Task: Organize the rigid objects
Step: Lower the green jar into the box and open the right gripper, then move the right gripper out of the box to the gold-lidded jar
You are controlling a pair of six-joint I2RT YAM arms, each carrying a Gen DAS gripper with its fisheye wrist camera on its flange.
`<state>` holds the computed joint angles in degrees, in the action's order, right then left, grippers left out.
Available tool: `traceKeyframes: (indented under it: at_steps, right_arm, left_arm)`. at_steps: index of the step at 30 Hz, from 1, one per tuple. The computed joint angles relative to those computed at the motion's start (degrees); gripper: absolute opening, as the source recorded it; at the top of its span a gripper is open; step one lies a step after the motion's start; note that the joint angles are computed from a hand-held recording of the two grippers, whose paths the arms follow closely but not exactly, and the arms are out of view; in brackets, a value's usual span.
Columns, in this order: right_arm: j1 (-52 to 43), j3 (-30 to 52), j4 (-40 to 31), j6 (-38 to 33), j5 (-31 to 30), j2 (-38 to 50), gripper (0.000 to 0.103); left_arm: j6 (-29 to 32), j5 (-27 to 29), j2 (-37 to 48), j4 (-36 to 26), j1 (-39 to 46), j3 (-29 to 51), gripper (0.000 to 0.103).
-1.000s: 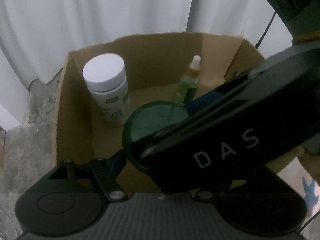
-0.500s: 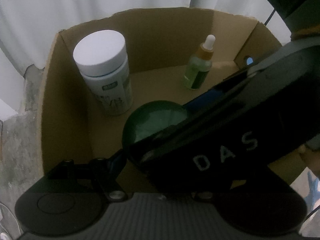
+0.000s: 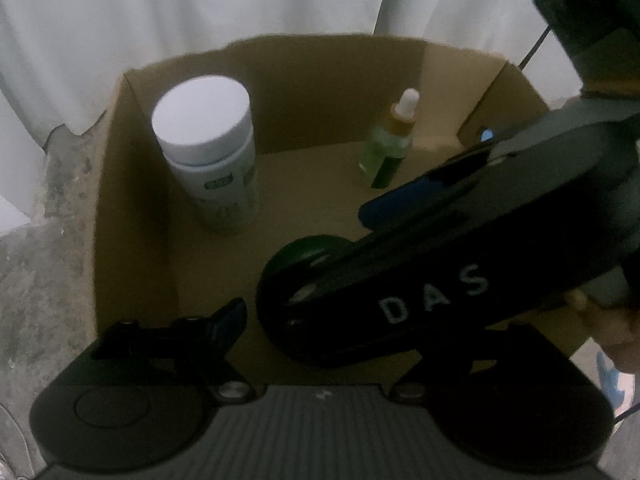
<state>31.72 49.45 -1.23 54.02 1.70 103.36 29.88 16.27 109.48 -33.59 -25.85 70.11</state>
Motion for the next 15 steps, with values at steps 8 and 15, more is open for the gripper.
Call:
traceKeyframes:
  at_steps: [8,15]
  right_arm:
    - [8.58,0.67,-8.97,2.40,14.12,-10.06,0.078]
    - [20.29,1.35,-19.66,9.53,28.55,-20.06,0.078]
  left_arm:
    - [2.48,2.83,-13.50,4.80,2.53,-10.49,0.095]
    - [5.76,8.32,-26.62,2.47,8.11,-17.57,0.095]
